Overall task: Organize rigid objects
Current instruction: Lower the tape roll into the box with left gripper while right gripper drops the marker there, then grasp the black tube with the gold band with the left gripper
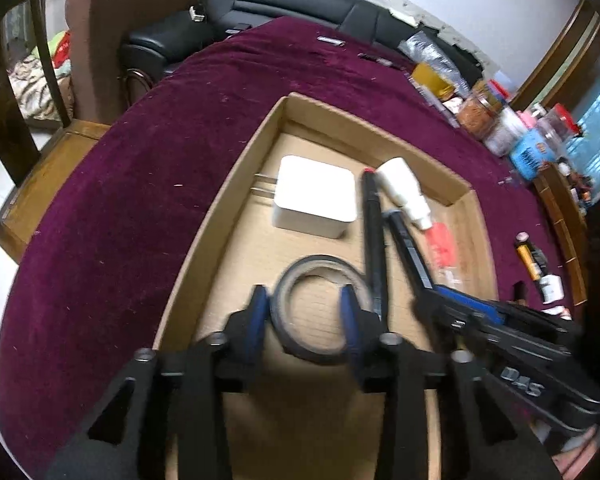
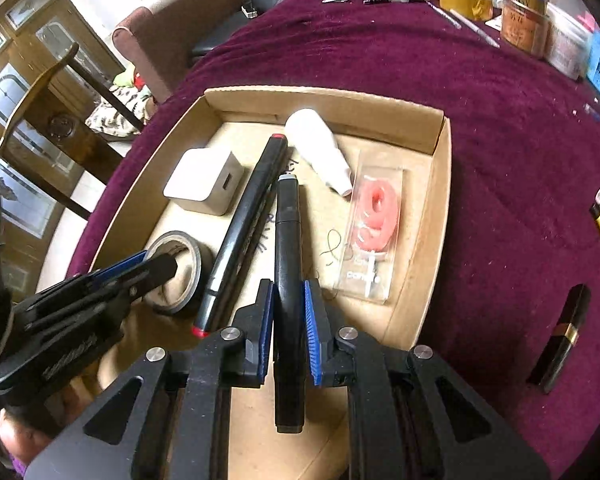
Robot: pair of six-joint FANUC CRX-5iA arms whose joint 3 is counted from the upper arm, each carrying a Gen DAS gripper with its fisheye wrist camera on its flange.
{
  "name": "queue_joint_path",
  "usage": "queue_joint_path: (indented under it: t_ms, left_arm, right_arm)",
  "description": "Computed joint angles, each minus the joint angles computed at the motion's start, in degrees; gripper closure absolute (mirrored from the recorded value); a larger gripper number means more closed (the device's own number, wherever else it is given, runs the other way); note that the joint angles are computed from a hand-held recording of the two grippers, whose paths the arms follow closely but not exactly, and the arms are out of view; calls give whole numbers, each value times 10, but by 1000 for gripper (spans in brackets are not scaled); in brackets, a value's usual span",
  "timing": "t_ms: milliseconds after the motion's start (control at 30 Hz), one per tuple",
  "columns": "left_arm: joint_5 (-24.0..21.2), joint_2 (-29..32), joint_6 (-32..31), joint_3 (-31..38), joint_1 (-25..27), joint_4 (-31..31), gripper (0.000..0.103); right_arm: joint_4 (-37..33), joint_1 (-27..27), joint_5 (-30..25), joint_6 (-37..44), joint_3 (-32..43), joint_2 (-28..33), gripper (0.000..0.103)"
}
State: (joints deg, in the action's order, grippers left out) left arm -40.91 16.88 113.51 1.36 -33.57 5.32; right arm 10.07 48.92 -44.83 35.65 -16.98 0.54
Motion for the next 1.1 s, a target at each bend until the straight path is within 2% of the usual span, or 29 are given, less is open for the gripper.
queue_joint_path:
  t_ms: [33,100,200,333,367,400,433,467,500,533,567,633,700,733,800,833,900,933,1000,1100]
  left_arm:
    - [5,-7,6,-5,-1,-2,56]
    - [4,-22,45,-6,-10,-37,48]
    - [12,-50,84,-22,-13,-66,45]
    - [16,-80,128,-36,-19,-95,43]
    - [14,-86,141,-36,-24,-108,43]
    - [17,-90,147,-36,-27,-115,43]
    - [20,-94,158,-34,-35,-125,43]
    - [23,-96,161,-33,-40,-128,43]
    - [28,-99,160,-33,-44,-128,43]
    - [36,-100,155,-32,-50,-123,43]
    - [44,-99,148,-30,-57,-117,42]
    - [50,-90,131,-17,-74,-106,37]
    - [44,-69,115,11,-94,-100,37]
    - [35,-56,109,29,-107,-101,37]
    - [16,-24,88,66,-128,-97,37]
    - [4,-7,78,87,-138,-96,37]
    - [-17,20,57,120,-155,-93,37]
    - [-36,42,39,146,-166,-92,37]
    - [-79,79,44,201,-187,-120,37]
    - [-108,123,34,257,-200,-121,37]
  right_arm:
    - [7,1,-1,-6,-2,-1,90]
    - [14,2,0,-16,3,8,90]
    - [30,6,16,-22,-15,-10,87]
    - [120,25,47,-81,-72,-69,78]
    - [154,30,51,-105,-91,-86,70]
    - [195,35,50,-134,-111,-107,53]
    - [259,44,42,-180,-141,-136,45]
    - [311,50,31,-217,-165,-157,33]
    - [371,59,12,-258,-189,-180,29]
    - [444,70,-22,-305,-219,-207,27]
    - [496,81,-58,-339,-241,-225,21]
    - [598,105,-155,-414,-287,-261,16]
    - [646,112,-208,-460,-326,-291,0]
    - [646,109,-221,-463,-336,-301,0]
    - [571,94,-236,-413,-326,-305,0]
    - [511,73,-228,-390,-317,-311,0]
    - [464,24,-163,-389,-341,-357,0]
    - [460,5,-144,-397,-357,-374,0]
    - [465,-20,-151,-424,-384,-397,0]
    - [487,-56,-156,-445,-417,-426,0]
